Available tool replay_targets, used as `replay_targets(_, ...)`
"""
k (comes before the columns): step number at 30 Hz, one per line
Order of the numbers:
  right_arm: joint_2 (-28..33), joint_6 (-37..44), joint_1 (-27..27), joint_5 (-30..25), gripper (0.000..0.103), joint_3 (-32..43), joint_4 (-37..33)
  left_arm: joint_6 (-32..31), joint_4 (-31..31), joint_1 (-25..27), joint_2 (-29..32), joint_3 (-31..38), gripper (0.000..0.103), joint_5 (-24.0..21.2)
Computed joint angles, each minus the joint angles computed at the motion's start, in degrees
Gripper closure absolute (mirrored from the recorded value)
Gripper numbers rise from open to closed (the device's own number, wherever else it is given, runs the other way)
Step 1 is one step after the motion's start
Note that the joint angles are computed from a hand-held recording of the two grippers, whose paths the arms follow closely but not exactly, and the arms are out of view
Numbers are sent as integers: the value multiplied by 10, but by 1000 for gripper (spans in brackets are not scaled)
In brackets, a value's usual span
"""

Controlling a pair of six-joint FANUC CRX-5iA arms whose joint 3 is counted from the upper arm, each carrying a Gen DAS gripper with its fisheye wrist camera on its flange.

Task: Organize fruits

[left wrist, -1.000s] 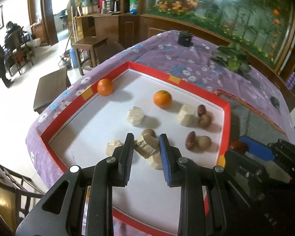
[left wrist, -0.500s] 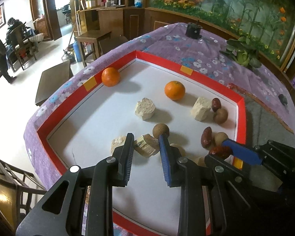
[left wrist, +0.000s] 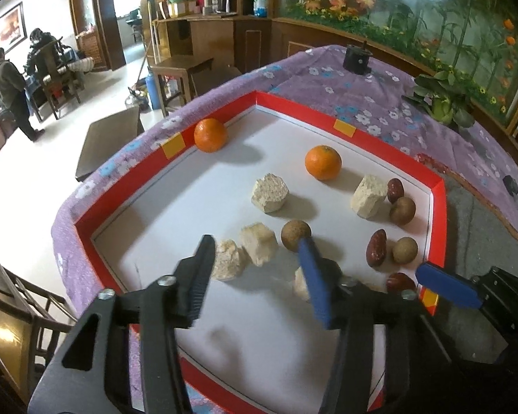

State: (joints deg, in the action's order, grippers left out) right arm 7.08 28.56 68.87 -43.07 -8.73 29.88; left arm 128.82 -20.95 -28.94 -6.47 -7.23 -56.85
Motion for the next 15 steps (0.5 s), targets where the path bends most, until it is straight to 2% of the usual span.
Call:
replay_targets(4,-6,-15,6,-6,62,-7,15,17,-26,-18,-4,6,48,-12)
replay_targets(9,-25,-72,21,-13,62,-36,71,33,-47,-37,-7,11,43,-22)
replay_targets(12,-37,-117,31,-22,56,-55,109,45,-54,-47,-10,12,43,-26)
replay_targets(15,-51,-157,38,-25,55,-75,140,49,-59,-56,-12,14,42,-32)
